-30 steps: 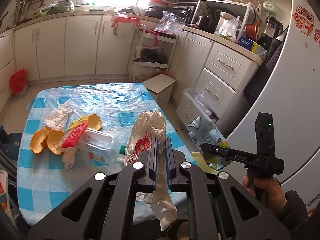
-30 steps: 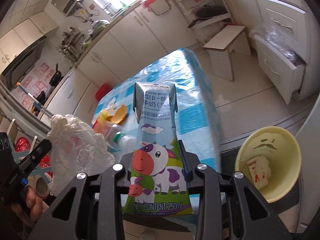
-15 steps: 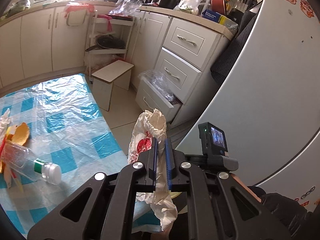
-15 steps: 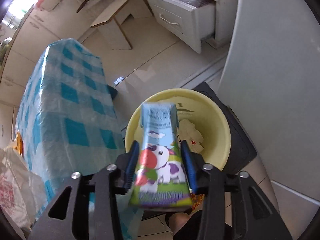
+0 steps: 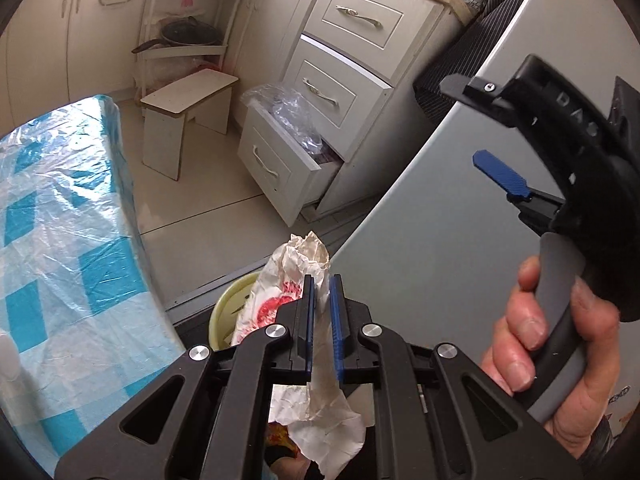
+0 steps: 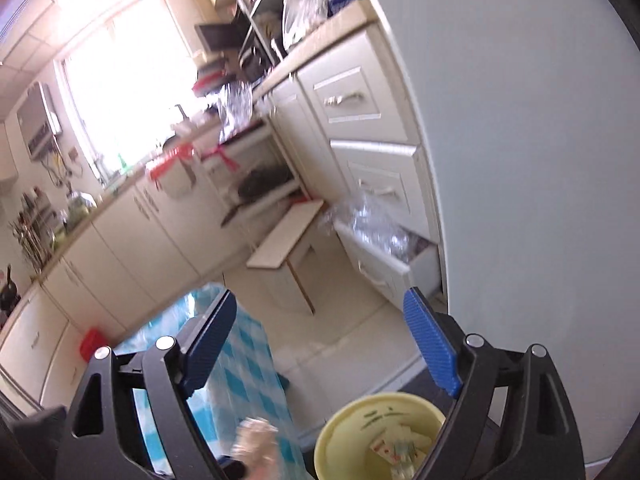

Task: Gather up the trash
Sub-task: 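Drop the carton into the yellow bin with the right tool while the left tool brings the bag, then open the left tool over the yellow bin to drop the plastic bag, then move both open tools back over the table toward the bottle and wrapper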

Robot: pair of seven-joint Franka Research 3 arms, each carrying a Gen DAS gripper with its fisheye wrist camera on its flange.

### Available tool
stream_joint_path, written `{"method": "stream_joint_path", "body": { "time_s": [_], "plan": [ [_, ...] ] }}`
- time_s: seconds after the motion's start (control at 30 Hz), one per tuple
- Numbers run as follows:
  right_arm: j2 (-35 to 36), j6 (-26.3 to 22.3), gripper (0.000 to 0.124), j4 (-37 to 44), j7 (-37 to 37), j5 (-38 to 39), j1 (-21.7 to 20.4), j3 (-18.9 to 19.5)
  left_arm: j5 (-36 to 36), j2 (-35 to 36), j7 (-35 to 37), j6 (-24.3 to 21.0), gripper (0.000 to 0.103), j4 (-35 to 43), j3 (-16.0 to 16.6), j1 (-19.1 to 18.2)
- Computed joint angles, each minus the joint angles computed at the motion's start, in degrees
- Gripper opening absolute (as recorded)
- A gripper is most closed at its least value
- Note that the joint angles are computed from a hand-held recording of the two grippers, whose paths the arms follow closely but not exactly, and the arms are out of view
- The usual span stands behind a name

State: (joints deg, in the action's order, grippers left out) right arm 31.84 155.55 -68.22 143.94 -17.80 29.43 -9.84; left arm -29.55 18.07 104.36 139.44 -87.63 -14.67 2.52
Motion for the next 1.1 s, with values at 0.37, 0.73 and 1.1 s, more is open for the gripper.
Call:
{"method": "stream_joint_path", "body": {
  "time_s": [0.37, 0.73, 1.1],
  "plan": [
    [-2.50, 4.67, 0.082, -4.52, -0.47, 4.54, -1.87, 0.92, 13.04, 12.44, -10.12, -8.66, 0.020, 12.86, 0.91, -4.78],
    [0.52, -0.68, 0.083, 1.54, -5.26, 7.19, -2.30, 2.89, 19.21, 0.36, -12.48, 0.40, 0.068, -1.73, 2.11, -3.52],
    [8.55, -10.06, 0.089, 16.32, -14.21, 7.54, -0.29, 4.77, 26.12, -21.36, -19.21, 10.98, 0.086, -25.08, 8.99, -1.15]
  ]
}}
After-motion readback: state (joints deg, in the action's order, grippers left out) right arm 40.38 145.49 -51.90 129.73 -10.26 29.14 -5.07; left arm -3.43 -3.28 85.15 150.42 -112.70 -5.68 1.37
